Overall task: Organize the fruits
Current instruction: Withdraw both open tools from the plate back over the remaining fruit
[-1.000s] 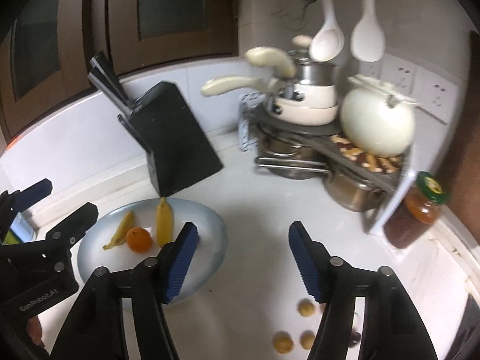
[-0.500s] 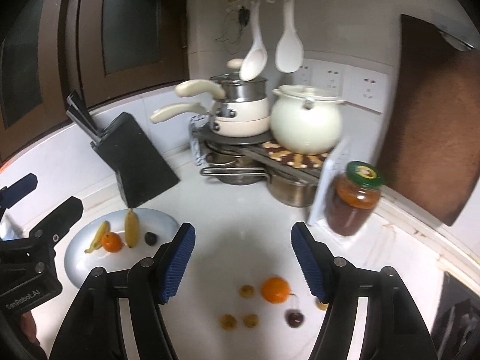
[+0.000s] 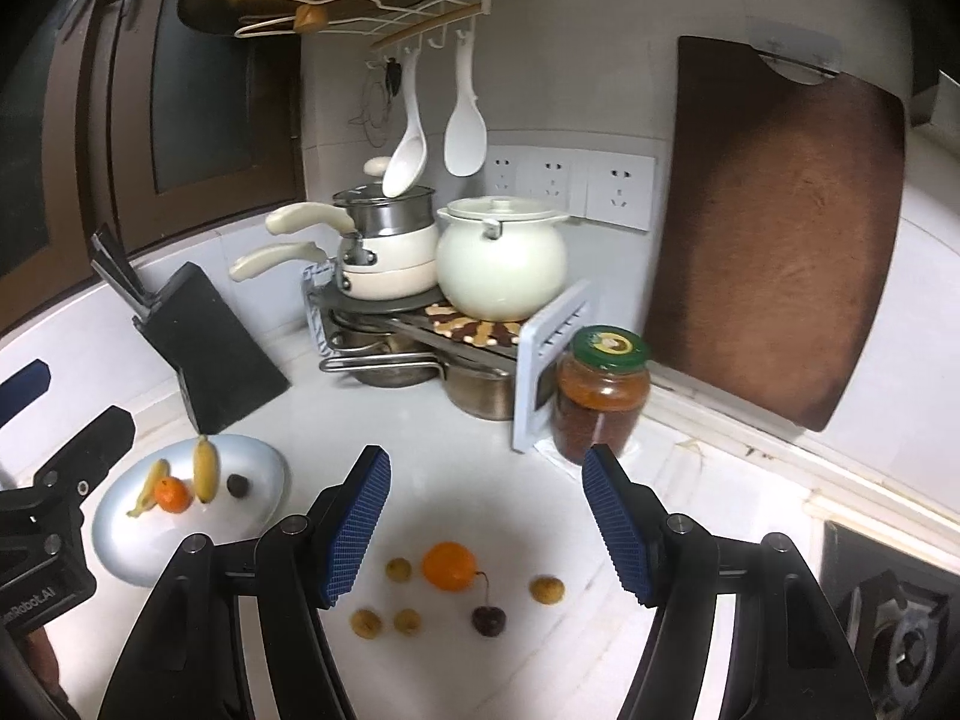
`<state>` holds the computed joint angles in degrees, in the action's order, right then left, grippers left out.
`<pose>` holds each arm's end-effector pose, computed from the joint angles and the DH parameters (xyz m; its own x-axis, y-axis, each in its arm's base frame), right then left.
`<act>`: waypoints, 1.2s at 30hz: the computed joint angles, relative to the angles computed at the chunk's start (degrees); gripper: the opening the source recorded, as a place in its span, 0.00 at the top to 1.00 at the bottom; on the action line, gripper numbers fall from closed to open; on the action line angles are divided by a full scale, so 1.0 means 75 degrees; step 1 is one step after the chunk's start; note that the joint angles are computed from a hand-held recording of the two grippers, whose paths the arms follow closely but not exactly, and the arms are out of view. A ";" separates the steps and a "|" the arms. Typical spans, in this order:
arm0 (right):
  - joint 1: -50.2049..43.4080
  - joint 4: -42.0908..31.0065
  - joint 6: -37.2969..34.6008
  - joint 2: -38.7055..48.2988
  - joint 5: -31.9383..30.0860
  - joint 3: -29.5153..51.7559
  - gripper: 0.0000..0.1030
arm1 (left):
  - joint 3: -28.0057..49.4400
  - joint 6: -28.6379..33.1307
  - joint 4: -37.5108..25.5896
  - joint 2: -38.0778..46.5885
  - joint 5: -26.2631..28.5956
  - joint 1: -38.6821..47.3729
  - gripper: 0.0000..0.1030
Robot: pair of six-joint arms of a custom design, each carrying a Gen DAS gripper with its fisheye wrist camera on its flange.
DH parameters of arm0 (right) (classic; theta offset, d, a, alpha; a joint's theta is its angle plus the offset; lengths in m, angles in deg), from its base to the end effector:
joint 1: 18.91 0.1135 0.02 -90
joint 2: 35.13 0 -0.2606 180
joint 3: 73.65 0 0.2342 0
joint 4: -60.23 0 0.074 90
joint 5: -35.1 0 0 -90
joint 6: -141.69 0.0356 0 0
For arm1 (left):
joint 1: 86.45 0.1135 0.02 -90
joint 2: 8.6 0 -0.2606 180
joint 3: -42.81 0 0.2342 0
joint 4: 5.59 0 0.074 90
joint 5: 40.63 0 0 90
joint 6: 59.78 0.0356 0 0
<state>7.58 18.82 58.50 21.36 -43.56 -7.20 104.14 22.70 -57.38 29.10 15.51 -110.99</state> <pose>0.1819 0.0828 0.3145 -0.4977 -0.1182 -0.8592 -0.2298 0.9732 -0.0007 0.1171 -0.0317 0.3179 -0.4123 0.0688 -0.9085 -0.1573 0.9768 0.1453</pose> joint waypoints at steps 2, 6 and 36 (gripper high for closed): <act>-0.0088 -0.0033 0.0016 -0.0157 -0.0032 -0.0125 0.35 | -0.0081 -0.0237 -0.0112 -0.0044 -0.0108 -0.0271 0.05; -0.0274 -0.0027 -0.0035 -0.0414 -0.0166 -0.0387 0.35 | -0.0279 -0.0583 -0.0195 -0.0063 -0.0270 -0.0634 0.05; -0.1211 0.0661 -0.0655 0.0001 -0.1467 -0.2286 0.35 | -0.2367 -0.1796 0.0477 0.0600 0.0435 -0.1281 0.06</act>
